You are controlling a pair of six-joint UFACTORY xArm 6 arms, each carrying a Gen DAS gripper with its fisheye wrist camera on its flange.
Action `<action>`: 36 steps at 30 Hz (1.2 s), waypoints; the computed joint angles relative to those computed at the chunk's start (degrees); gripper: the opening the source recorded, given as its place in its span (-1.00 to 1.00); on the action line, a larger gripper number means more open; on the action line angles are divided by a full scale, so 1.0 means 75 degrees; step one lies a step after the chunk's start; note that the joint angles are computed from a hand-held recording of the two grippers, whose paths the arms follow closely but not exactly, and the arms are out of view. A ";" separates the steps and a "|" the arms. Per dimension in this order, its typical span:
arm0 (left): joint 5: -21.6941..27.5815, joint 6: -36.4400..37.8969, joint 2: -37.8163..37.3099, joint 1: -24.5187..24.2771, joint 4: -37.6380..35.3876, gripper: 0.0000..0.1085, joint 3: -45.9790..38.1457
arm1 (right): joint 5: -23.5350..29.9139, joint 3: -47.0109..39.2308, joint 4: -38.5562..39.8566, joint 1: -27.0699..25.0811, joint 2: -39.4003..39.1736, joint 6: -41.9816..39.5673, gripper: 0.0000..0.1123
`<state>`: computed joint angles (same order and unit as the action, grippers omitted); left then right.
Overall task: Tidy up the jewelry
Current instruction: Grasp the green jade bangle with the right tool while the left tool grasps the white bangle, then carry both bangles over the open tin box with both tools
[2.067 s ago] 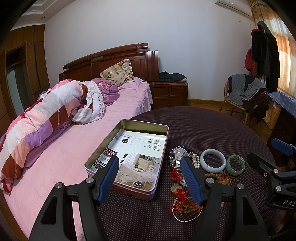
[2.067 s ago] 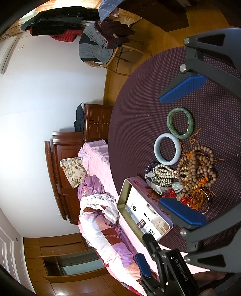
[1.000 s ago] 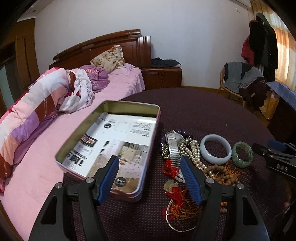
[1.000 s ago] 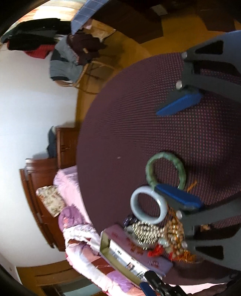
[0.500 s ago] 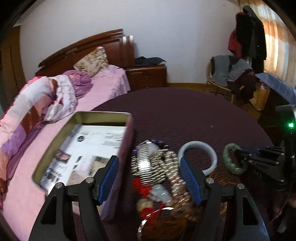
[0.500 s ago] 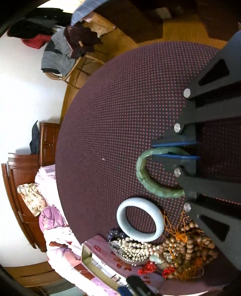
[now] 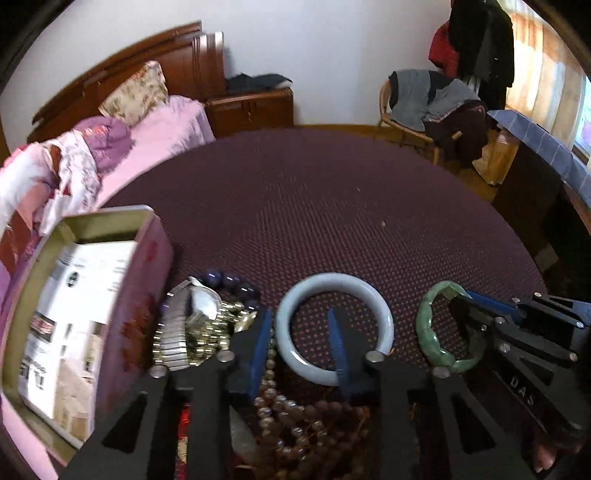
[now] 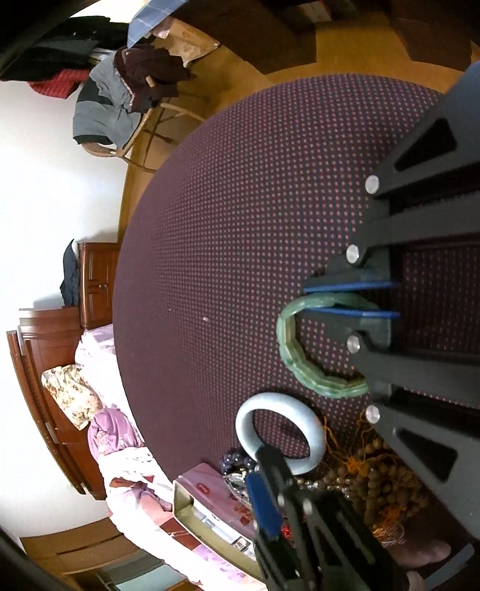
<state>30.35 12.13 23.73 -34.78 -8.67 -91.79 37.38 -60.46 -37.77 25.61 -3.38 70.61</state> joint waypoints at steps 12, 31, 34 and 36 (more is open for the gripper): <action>0.0326 -0.0115 0.0447 -0.0044 0.0218 -0.49 -0.0634 | 0.0022 -0.0103 -0.0079 0.0024 0.0111 0.0081 -0.77; -0.1163 0.0538 -0.0213 0.0066 -0.0647 -0.81 0.0366 | -0.0494 0.0180 -0.0316 -0.0033 -0.0048 0.0277 -0.80; -0.1406 0.0570 -0.0350 0.0072 -0.0688 -0.81 0.0588 | -0.0581 0.0272 -0.0496 -0.0033 -0.0145 0.0381 -0.81; -0.1554 0.0580 -0.0430 0.0081 -0.0685 -0.81 0.0708 | -0.0616 0.0301 -0.0534 -0.0042 -0.0178 0.0410 -0.81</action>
